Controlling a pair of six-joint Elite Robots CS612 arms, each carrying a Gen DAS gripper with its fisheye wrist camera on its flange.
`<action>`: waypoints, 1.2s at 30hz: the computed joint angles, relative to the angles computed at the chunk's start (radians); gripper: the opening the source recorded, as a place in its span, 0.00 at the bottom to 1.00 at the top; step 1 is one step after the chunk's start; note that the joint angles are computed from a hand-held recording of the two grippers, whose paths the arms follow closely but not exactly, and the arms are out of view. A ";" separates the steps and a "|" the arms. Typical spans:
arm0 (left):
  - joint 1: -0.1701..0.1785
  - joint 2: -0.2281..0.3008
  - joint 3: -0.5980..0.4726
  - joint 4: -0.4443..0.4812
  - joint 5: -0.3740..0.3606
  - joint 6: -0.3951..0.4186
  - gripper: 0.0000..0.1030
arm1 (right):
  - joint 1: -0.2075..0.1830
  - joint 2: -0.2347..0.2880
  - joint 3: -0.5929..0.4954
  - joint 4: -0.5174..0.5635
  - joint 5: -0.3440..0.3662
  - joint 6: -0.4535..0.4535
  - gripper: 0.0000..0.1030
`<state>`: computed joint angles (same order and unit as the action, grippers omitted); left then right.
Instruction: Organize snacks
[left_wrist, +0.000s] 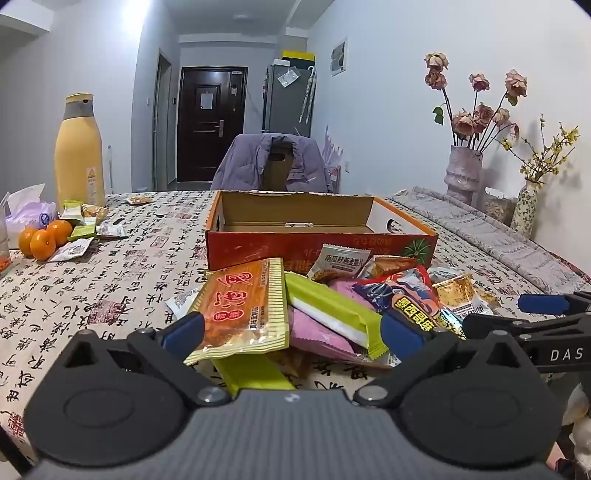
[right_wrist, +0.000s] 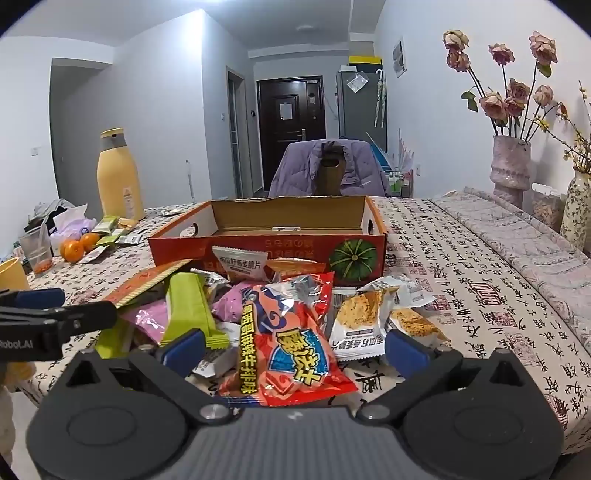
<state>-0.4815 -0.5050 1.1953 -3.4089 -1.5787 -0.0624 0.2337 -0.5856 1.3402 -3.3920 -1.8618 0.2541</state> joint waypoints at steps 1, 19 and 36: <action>0.000 0.000 0.001 0.000 0.001 -0.002 1.00 | -0.001 0.000 0.000 0.001 -0.001 0.001 1.00; 0.004 0.011 -0.026 0.033 0.000 -0.017 1.00 | -0.003 0.005 -0.006 0.006 -0.033 -0.002 1.00; 0.005 0.009 -0.022 0.038 -0.004 -0.025 1.00 | -0.003 0.004 -0.003 0.005 -0.033 -0.002 1.00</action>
<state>-0.4767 -0.4959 1.1733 -3.3708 -1.5828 -0.0869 0.2309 -0.5817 1.3370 -3.3868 -1.8950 0.2518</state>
